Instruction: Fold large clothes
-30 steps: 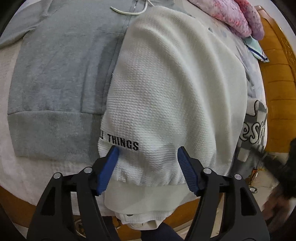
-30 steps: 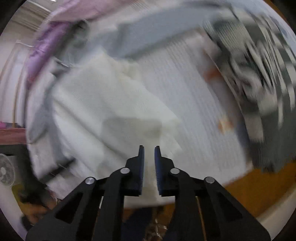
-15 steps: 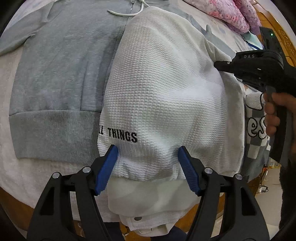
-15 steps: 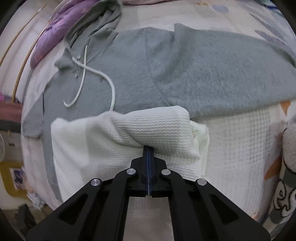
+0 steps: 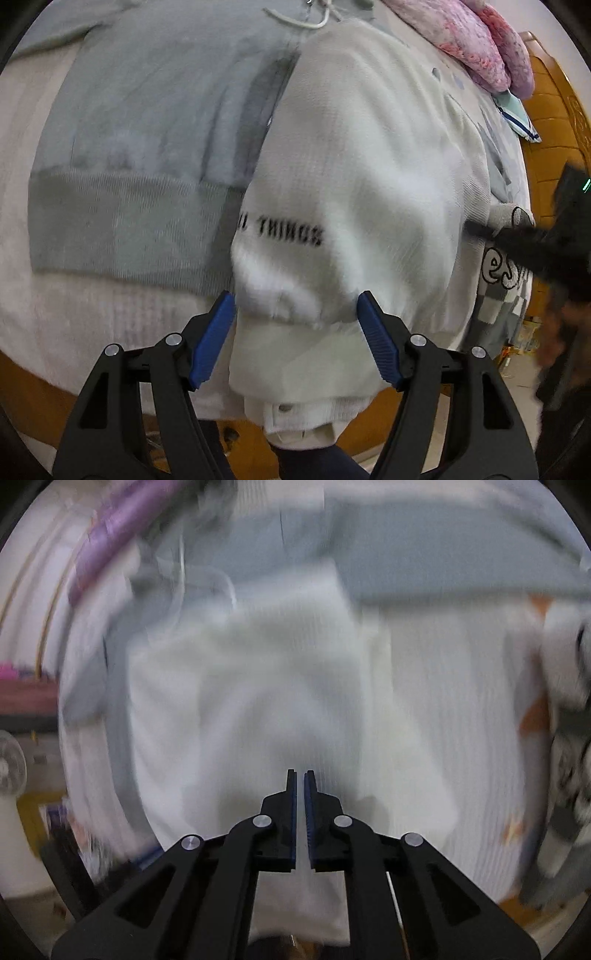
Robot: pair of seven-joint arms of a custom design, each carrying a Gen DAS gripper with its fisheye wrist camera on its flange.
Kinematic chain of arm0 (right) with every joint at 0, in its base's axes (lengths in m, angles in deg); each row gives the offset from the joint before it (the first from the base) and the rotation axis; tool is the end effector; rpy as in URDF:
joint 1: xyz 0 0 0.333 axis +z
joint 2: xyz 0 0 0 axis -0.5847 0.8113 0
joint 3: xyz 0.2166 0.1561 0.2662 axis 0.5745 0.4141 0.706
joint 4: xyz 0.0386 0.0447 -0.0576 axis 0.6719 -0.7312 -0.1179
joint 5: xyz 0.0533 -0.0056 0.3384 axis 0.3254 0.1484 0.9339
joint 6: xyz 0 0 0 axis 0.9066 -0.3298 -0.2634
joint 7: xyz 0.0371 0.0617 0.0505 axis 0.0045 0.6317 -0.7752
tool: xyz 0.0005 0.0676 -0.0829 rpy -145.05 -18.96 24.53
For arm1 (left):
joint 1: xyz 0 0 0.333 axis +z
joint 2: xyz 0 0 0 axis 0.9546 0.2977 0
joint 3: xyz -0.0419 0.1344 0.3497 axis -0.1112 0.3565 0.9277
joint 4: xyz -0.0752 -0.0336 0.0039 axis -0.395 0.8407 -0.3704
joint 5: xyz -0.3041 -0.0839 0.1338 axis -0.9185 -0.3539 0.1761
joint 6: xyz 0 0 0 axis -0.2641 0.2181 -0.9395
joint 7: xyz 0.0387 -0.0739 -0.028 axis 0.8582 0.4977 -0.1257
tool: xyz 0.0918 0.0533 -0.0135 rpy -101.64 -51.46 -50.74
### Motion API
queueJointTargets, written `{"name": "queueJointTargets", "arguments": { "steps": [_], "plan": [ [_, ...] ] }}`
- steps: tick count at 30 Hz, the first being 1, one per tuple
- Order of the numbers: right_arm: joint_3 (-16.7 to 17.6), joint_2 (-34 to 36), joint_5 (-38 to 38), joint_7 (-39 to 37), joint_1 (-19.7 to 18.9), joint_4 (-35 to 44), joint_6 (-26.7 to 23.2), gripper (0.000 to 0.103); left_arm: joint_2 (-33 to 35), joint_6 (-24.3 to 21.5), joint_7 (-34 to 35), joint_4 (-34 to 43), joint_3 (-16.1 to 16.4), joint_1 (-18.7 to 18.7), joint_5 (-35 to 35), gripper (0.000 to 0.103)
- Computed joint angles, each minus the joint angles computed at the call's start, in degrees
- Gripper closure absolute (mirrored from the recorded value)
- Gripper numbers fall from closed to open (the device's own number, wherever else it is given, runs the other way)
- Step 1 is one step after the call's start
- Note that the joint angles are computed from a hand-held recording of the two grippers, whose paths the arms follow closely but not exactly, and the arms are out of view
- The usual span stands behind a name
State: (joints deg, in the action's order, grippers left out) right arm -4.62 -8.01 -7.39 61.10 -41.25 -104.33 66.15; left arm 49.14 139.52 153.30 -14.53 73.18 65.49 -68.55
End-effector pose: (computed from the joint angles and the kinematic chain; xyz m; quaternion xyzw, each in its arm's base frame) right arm 0.7181 -0.0033 0.4083 -0.5875 0.7873 0.1339 0.1303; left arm 0.6425 -0.1814 0.4230 0.7143 -0.6785 0.1349 0.1060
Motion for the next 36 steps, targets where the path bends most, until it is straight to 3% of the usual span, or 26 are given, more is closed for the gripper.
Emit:
{"name": "queueJointTargets", "arguments": {
  "steps": [3,7,9,10,11,13,16,22,27,31,36],
  "plan": [
    [0.12,-1.39,3.17,0.12,-0.51,-7.86,8.15,0.103,-0.42,-0.6,0.77,-0.73,-0.47,0.93,-1.64,0.032],
    [0.5,-2.93,4.27,1.03,-0.51,-11.03,12.26,0.103,-1.05,0.36,0.87,-1.5,-0.61,1.36,-3.45,0.031],
    [2.42,-5.79,9.75,-0.62,-2.92,-15.24,15.1,0.098,-1.24,1.16,0.45,-1.94,-0.63,1.59,-4.62,0.03],
    [2.91,-7.0,12.43,-1.19,-3.82,-17.0,15.87,0.09,-1.24,1.33,-0.14,-2.1,-0.6,1.78,-5.38,0.03],
    [3.33,-8.91,15.81,-2.13,-4.71,-19.84,17.7,0.074,-1.32,1.37,-0.92,-2.36,-0.44,1.77,-5.64,0.029],
    [2.69,-12.38,19.52,-3.25,-4.81,-24.61,20.54,0.051,-1.44,1.39,-2.03,-2.78,-0.1,1.66,-5.43,0.029],
    [0.64,-16.29,20.26,-3.27,-3.42,-30.51,22.82,0.038,-2.16,2.14,-2.99,-4.02,0.1,1.53,-5.06,0.029],
    [0.38,-17.95,37.82,-8.87,-5.39,-38.75,19.9,0.034,-2.78,2.62,-3.77,-5.11,0.0,1.43,-4.75,0.028],
    [-0.4,-16.64,53.05,-16.24,-5.72,-41.43,15.78,0.034,-1.11,-0.25,-4.58,-3.03,-0.46,0.99,-4.6,0.026],
    [-2.32,-15.16,57.39,-18.93,-4.04,-41.42,14.13,0.032,-1.24,0.21,-4.67,-3.69,-0.3,0.25,-3.39,0.024],
    [-3.74,-13.98,66.37,-25.22,-4.99,-42.82,10.28,0.016,-0.53,-0.47,-5.05,-3.31,-0.42,0.19,-3.42,0.024]
  ]
}}
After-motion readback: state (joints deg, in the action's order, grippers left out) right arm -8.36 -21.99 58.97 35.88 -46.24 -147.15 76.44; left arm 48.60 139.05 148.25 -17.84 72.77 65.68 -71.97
